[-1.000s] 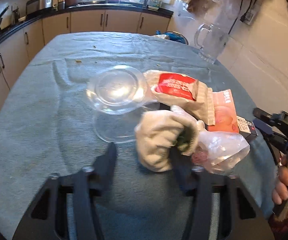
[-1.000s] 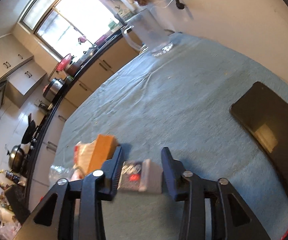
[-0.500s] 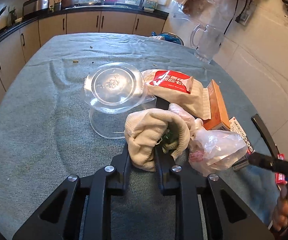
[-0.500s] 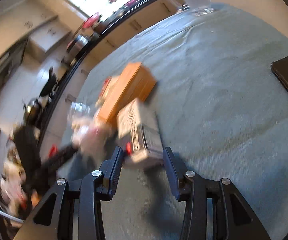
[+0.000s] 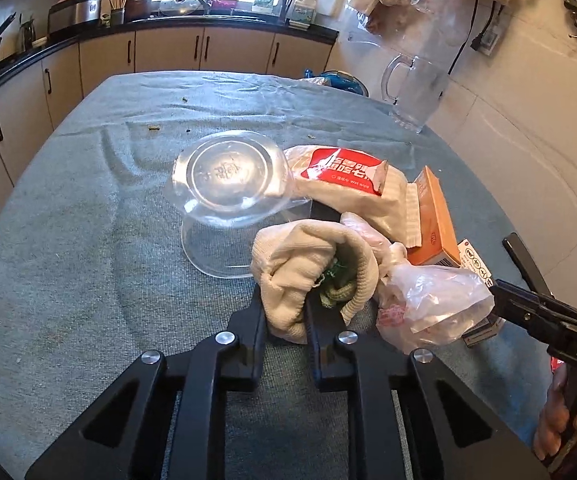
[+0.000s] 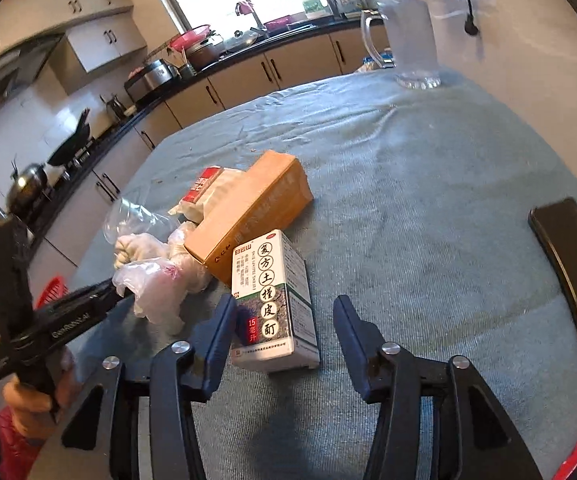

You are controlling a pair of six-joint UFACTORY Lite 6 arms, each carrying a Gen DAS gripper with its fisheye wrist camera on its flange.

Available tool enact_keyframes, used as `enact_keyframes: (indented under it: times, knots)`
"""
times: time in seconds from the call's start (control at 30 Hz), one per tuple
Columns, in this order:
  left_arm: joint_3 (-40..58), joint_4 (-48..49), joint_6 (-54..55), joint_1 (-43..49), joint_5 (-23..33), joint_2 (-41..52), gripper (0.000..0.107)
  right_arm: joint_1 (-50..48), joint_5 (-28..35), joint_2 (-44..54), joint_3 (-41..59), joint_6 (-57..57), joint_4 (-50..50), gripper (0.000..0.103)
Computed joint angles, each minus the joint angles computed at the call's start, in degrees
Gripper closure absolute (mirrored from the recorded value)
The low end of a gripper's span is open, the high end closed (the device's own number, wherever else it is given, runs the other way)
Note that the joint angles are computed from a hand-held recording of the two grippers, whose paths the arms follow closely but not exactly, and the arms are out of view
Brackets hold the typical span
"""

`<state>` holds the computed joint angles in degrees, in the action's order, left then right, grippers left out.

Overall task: Collect trash
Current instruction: 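Grasp the white cloth with the left tool while the right tool grasps the white medicine box, then carry the white cloth and the medicine box over the red basket with both tools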

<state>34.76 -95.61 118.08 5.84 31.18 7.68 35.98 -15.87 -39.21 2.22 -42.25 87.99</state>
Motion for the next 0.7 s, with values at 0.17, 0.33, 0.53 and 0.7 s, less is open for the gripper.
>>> enact_keyframes:
  times: [0.17, 0.33, 0.53, 0.7]
  knots:
    - [-0.5, -0.6, 0.9, 0.0, 0.1, -0.4, 0.091, 3.4, -2.7, 8.1, 2.8, 6.7, -5.2, 0.049]
    - [-1.7, -1.8, 2.5, 0.1, 0.0, -2.0, 0.092, 5.3, -4.9, 9.8, 3.3, 7.9, -5.2, 0.062]
    - [-4.0, -0.6, 3.0, 1.9, 1.9, -5.5, 0.092, 9.2, -8.1, -0.4, -0.8, -2.6, 9.6, 0.062]
    - [-6.6, 1.6, 1.3, 3.8, 3.1, -11.6, 0.092, 18.6, -19.1, -16.6, -4.8, -16.1, 28.9, 0.062]
